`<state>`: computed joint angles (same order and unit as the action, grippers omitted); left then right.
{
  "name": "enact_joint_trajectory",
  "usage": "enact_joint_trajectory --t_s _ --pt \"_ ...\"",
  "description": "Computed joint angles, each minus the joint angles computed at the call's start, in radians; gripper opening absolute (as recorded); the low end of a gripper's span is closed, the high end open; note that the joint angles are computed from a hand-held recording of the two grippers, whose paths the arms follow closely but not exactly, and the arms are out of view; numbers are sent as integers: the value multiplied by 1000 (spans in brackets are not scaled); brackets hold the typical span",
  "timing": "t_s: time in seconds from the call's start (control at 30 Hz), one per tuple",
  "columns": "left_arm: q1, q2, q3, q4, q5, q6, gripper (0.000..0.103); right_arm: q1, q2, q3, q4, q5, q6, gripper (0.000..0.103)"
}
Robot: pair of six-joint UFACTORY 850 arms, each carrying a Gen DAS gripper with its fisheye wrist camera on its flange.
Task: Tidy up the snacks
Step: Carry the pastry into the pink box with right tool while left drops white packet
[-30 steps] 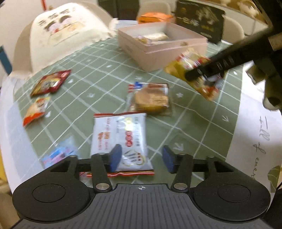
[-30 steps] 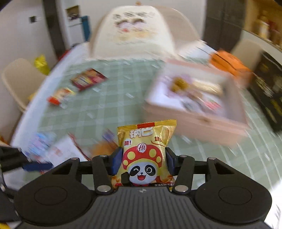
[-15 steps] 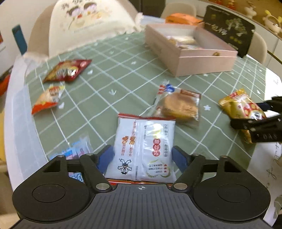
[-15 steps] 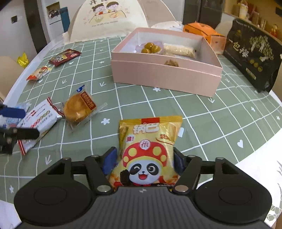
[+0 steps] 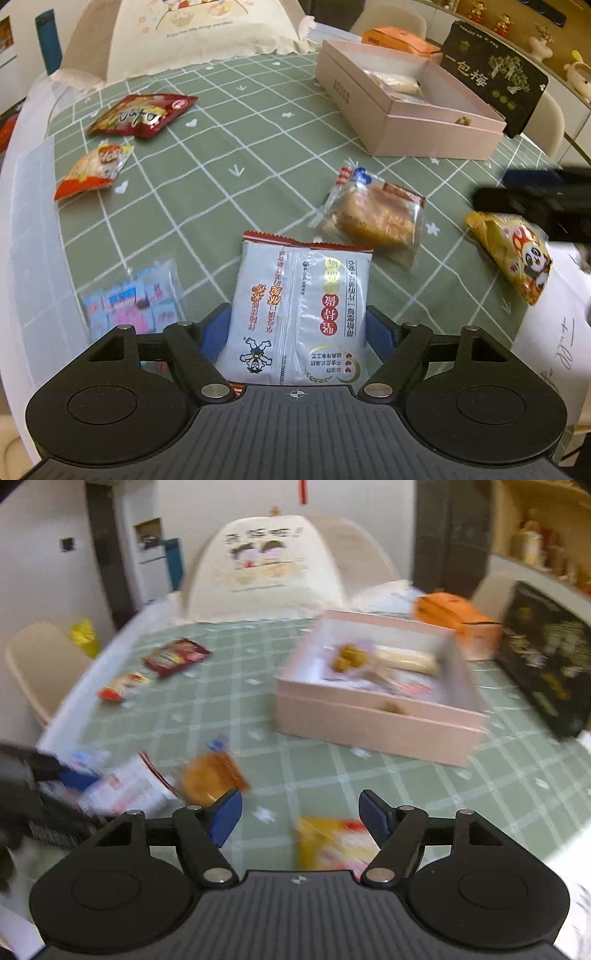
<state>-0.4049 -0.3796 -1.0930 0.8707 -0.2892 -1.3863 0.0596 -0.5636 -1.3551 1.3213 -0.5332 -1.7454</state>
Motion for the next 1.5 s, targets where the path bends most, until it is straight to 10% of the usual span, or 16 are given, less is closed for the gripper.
enact_joint_trajectory --t_s 0.37,0.57,0.7,1.27,1.5 --pt "-26 56 69 42 -2 -118 82 119 -97 -128 -283 -91 213 70" --pt "-32 52 65 57 -12 -131 81 177 -97 -107 -217 71 104 70" --pt "-33 54 69 70 -8 -144 81 187 -146 -170 -340 -2 253 63" --pt "-5 36 51 -66 73 47 95 30 63 59 -241 112 214 54" --pt "-64 90 102 346 38 -323 81 -7 119 148 -141 142 88 54"
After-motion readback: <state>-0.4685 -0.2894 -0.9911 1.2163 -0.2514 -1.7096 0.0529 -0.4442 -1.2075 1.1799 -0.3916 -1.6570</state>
